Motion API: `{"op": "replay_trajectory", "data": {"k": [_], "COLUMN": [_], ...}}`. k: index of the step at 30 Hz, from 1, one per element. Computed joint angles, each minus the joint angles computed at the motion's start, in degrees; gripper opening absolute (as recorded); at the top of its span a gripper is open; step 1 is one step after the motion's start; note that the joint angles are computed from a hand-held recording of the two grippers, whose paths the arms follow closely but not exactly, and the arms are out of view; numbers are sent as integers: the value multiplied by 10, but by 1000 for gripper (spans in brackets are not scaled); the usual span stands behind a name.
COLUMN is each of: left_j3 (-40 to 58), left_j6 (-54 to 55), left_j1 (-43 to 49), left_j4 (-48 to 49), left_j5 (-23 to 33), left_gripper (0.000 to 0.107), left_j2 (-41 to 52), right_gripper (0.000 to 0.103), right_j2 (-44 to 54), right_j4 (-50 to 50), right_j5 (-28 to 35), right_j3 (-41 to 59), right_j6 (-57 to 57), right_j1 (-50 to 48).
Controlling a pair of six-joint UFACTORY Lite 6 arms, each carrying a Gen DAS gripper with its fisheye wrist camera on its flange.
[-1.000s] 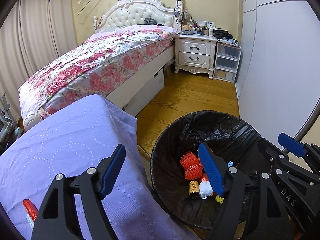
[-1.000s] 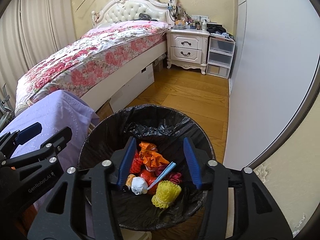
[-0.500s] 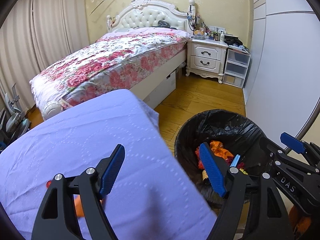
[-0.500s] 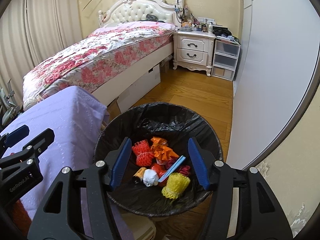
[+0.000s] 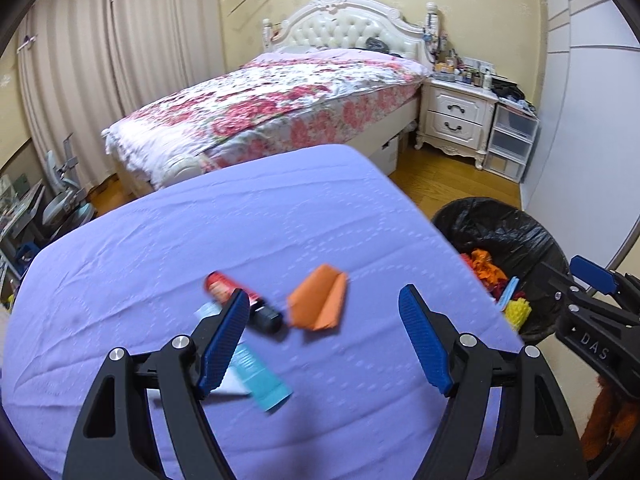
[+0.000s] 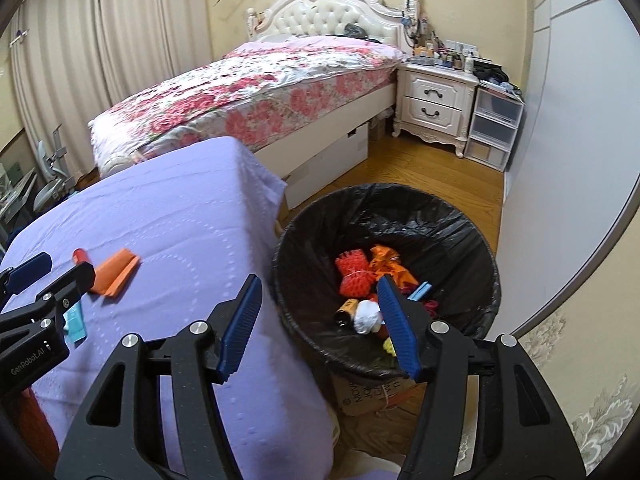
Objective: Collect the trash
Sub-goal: 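Move both open grippers back over the table toward the white tube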
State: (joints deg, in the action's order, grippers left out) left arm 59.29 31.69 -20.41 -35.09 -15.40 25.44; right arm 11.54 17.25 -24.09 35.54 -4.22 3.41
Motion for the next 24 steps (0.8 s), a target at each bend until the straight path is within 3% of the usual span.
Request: {"op": "replay_trajectory", "data": {"k": [11,20,24], "left_j3": [-94,-28,-6], "left_j6": [-47,16,35], "left_j1": [97,150,175], "left_j4": [48,-3,-7], "left_j5": [-21,-10,27], "left_gripper": [75,75,75], "left_j2": [-51,25,53], "right_gripper": [59,59,59], "right_j2": [-9,-1,9], "right_j4": [78,127,129], "right_j5": [-7,-7,-6], "right_j3": [-4,4,11], "right_j6": [-48,-84,-85], "right_j1": [101,141,145]}}
